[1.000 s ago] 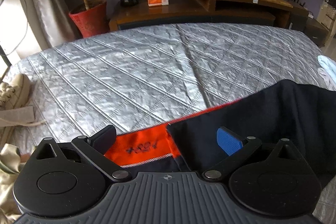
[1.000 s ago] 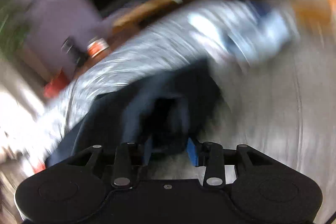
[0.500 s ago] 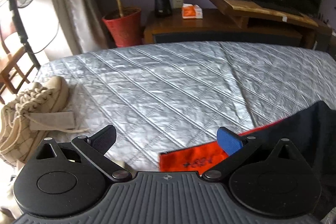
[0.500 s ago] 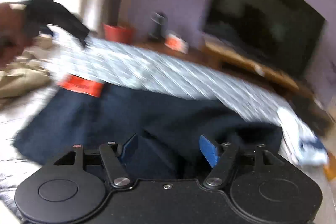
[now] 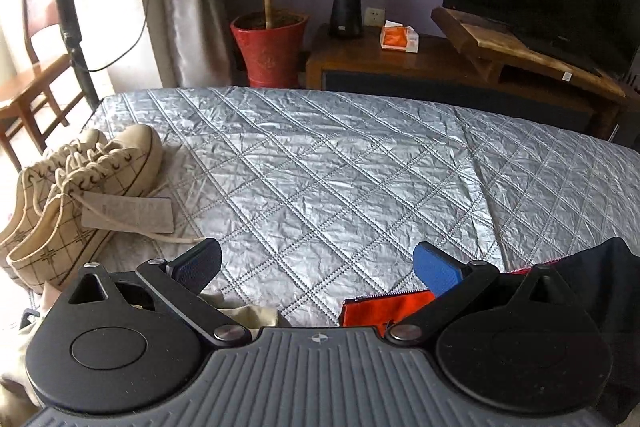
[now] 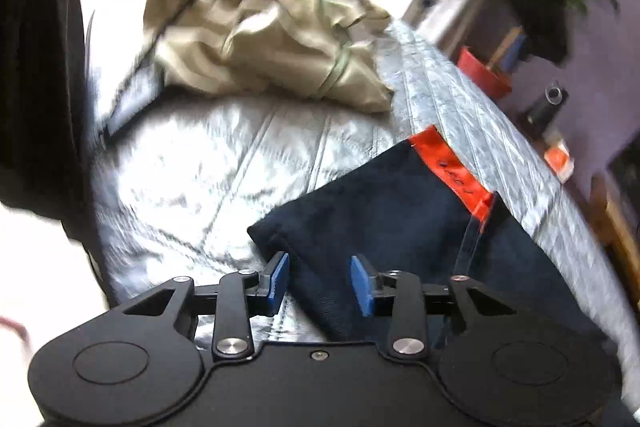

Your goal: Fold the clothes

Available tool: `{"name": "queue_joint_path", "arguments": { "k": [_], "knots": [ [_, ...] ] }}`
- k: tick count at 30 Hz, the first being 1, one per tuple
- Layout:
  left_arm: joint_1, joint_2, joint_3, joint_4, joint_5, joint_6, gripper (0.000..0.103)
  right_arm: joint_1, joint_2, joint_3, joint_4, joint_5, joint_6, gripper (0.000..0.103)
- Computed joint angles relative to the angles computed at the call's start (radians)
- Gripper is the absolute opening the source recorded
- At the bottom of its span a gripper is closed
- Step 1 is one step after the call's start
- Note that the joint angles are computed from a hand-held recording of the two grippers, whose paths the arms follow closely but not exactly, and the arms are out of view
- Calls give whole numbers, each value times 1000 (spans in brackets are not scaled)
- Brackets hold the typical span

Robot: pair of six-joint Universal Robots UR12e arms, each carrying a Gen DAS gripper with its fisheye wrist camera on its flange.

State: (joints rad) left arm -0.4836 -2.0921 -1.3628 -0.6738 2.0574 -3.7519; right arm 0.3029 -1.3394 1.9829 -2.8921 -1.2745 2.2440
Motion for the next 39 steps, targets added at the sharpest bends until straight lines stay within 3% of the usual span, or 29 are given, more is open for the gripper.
{"name": "queue_joint_path", "arguments": {
  "k": [5, 7, 9, 11, 13, 14, 15, 18, 19, 21, 23, 25, 26, 27, 30, 33, 35, 39],
  "knots": [
    [4, 12, -17, 5, 1, -4, 103, 7, 24, -28, 2, -30, 23, 53],
    [4, 16, -23, 12, 0, 0, 103, -2, 38, -59, 69, 12, 160, 50],
    [5, 21, -30, 17, 1, 5, 103, -19, 56, -93, 150, 68, 290, 30],
    [6, 25, -36, 22, 1, 5, 103, -22, 47, -93, 173, 87, 299, 30],
    [8, 29, -40, 21, 2, -1, 103, -24, 32, -84, 180, 114, 272, 48],
    [9, 31, -43, 22, 1, -6, 103, -27, 20, -71, 165, 135, 258, 65],
    [10, 32, -44, 22, 0, -10, 103, -26, 11, -62, 161, 148, 240, 74],
    [9, 34, -48, 25, -1, -5, 103, 2, 6, -45, 146, 92, 136, 74],
    [9, 35, -49, 26, -2, -3, 103, 9, 8, -41, 142, 71, 105, 73],
    [9, 35, -50, 28, -3, 0, 103, 14, 14, -36, 128, 63, 64, 58],
    [10, 35, -49, 29, -6, -2, 103, 15, 24, -40, 93, 53, 67, 35],
    [11, 36, -50, 30, -7, -5, 103, 17, 34, -47, 70, 36, 81, 24],
    [11, 36, -50, 31, -7, -4, 103, 16, 38, -53, 63, 31, 103, 12],
    [11, 37, -51, 32, -6, -3, 103, 16, 42, -58, 55, 25, 129, 9],
    [12, 38, -53, 33, -5, -6, 103, -22, 50, -87, 68, 114, 344, 9],
    [13, 39, -54, 32, -2, -13, 103, -40, 60, -112, 38, 169, 478, 9],
    [13, 39, -54, 31, 0, -17, 103, -43, 62, -122, 33, 218, 527, 9],
    [13, 39, -54, 29, 3, -21, 103, -31, 64, -121, 64, 281, 539, 9]
  ]
}}
